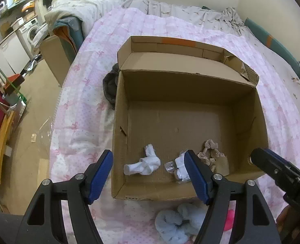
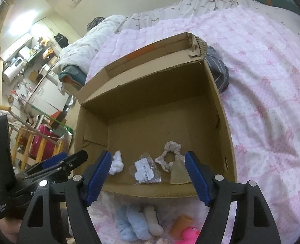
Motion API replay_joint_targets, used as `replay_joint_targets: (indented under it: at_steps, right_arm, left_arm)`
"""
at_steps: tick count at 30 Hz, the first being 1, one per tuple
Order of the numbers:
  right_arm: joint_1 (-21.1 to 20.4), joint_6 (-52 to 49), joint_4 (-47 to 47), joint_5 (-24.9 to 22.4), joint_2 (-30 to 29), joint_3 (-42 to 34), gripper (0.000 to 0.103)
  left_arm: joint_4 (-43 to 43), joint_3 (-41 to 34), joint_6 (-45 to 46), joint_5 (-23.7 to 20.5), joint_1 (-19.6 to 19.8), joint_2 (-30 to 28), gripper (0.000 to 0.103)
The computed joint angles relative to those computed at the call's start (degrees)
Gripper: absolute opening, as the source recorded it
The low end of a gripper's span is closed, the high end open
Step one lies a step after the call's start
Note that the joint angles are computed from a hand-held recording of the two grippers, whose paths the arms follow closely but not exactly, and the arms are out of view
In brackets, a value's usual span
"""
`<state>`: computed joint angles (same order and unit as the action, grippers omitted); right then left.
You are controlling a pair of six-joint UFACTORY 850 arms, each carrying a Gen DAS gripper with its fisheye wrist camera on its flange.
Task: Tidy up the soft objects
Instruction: 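Lower the bag and sponge into the box and open both tools, then move the left tool to the blue fluffy scrunchie and grasp it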
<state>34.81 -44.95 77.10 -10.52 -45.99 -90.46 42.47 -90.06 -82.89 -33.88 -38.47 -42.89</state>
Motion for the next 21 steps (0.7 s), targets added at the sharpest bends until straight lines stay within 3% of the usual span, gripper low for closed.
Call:
replay_joint_targets:
  at_steps: [10, 21]
  right_arm:
    - [0.0, -1.3, 1.9, 0.1, 0.3, 0.5, 0.079]
    - [0.9, -9.3, 9.6, 2.5, 4.3, 5.5, 0.079]
  left_arm:
    - [2.3, 3.9, -3.4, 1.2, 0.0, 2.3, 0.070]
    - [4.9, 9.2, -6.4, 3.7, -0.8, 6.2, 0.070]
